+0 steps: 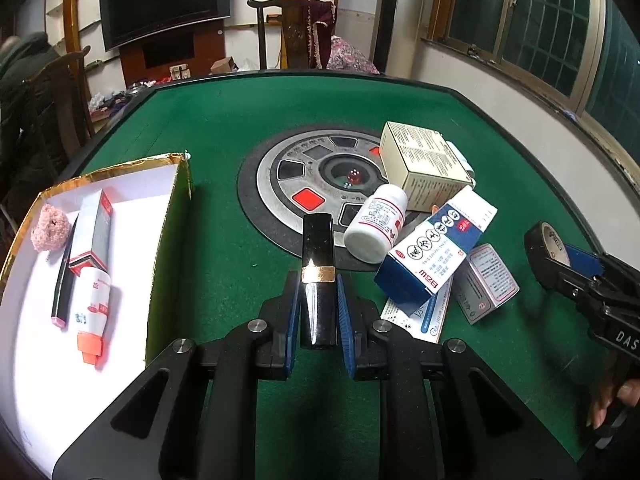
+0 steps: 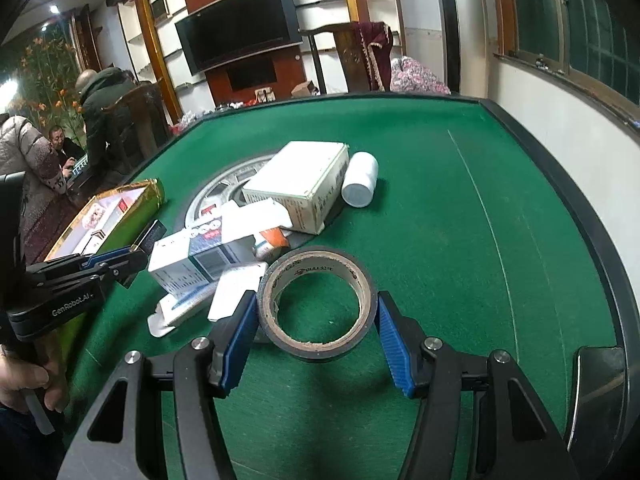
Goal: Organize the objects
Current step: 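Lift and carry the lipstick and tape roll toward the white tray with both tools, then lower the lipstick into the tray and open the left tool while the right tool releases the tape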
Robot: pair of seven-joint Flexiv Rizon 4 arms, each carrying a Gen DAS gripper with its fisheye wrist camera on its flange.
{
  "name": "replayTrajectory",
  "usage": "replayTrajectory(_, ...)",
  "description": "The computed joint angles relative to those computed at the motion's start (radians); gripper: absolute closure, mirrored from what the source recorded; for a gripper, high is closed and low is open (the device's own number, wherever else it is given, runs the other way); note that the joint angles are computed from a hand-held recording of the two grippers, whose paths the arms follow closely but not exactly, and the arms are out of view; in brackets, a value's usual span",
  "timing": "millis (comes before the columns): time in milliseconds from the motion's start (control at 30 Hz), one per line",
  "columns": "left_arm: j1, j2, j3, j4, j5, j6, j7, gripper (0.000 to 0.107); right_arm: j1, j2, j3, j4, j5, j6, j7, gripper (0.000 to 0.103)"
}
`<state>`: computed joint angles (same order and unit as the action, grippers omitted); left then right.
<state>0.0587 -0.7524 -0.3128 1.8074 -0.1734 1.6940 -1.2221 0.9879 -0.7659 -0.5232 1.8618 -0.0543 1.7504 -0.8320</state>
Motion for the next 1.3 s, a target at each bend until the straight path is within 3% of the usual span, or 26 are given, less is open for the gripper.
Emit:
replayTrajectory(500, 0.163, 0.034, -0.155, 0.078, 0.056, 0.067, -0.02, 0.09, 0.088, -0.029, -0.049, -0.071, 0.033, 0.016, 0.012, 0.045)
replayTrajectory(867, 0.346, 0.08, -0.24, 0.165, 0.146, 0.129, -0.111, 0.09, 0.086, -0.044, -0.018, -0.174, -0.062, -0.037, 0.018, 0.045)
replayTrajectory(1133, 0.428, 0.101, -0.214, 0.178, 0.166, 0.127, -0.176, 0.09, -0.041, -0.075, 0.155, -0.37, -0.226, -0.156, 0.016, 0.045)
replayTrajectory(1300, 0.431, 0.109, -0.151, 0.159, 0.141, 0.094, -0.181, 0.09, -0.167, -0.141, 0.347, -0.562, -0.319, -0.291, -0.023, 0.045)
